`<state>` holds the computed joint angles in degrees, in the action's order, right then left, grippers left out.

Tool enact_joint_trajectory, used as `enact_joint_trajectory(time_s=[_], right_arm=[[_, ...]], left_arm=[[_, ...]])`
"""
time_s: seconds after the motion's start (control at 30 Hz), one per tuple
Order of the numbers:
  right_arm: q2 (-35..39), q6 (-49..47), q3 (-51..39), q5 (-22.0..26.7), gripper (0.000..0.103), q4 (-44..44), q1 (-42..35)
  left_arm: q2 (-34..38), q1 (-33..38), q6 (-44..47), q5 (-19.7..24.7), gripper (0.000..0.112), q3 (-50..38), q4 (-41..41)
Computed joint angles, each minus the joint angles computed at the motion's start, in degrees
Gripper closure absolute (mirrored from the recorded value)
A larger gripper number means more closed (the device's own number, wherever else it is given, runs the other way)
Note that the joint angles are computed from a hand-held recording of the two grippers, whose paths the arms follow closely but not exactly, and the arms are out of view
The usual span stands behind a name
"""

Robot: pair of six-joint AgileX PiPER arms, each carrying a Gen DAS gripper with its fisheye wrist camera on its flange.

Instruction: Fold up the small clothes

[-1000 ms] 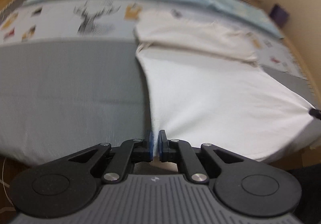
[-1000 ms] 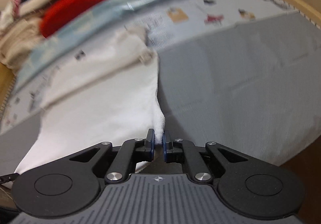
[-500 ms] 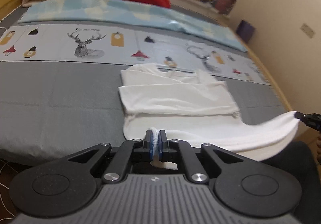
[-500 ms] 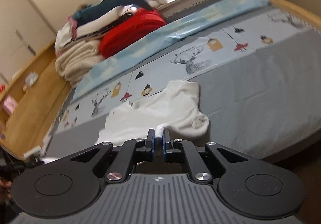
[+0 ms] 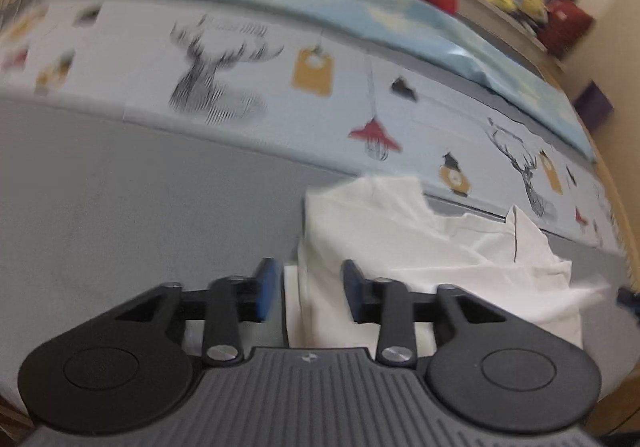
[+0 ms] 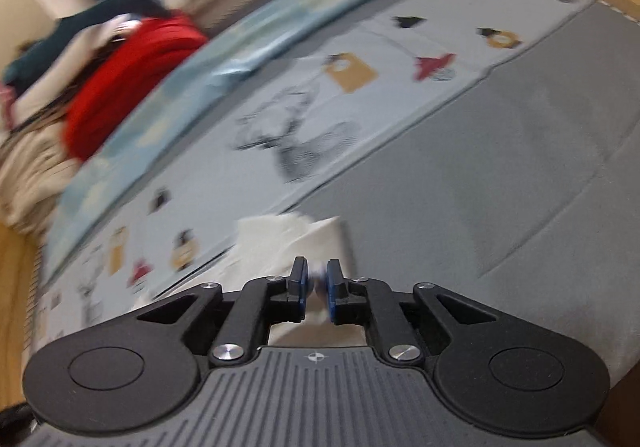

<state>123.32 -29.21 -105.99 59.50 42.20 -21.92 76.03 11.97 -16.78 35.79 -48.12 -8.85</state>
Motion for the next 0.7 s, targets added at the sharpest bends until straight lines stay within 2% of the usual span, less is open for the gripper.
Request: enact_joint_trajectory(time_s=[0.03, 0.07, 0.17, 0.2, 0.27, 0.3, 0.5, 0.7], right_arm=[[0.8, 1.1, 0.0, -0.6, 0.087, -0.2, -0.1], [1.6, 1.7, 0.4, -0.6, 0.087, 0.7, -0.6], [5.5, 7.3, -3.0, 3.8, 0.086, -2.5, -0.7], [5.9, 7.1, -3.1, 3.7, 0.086, -2.7, -0.4], [5.3, 3.4, -0.9, 1.2, 0.085, -3.6, 0.8], [4.7, 1.6, 0.5, -0.3, 0.081, -4.7, 1.6], [2.9, -6.2, 5.5, -5.9, 0.073, -5.8, 4.4], [4.6, -8.4, 3.3, -7.4, 0.073, -4.4, 5.8]], left_arm=[[2.1, 0.6, 2.1, 3.4, 0.073, -1.4, -2.4], [2.5, 0.2, 3.4, 4.4, 0.073, -2.1, -2.4], [2.6, -3.9, -2.0, 1.2, 0.072, -2.3, 6.8], [3.5, -3.8, -2.7, 0.8, 0.072, -2.5, 7.0], [5.6, -1.6, -0.7, 0.3, 0.072, -2.1, 1.9], [5.9, -1.3, -0.8, 0.2, 0.072, -1.8, 1.1], [9.8, -3.7, -8.3, -2.1, 0.072, -4.1, 5.2], [15.8, -5.7, -16.9, -2.4, 0.072, -8.9, 9.1]])
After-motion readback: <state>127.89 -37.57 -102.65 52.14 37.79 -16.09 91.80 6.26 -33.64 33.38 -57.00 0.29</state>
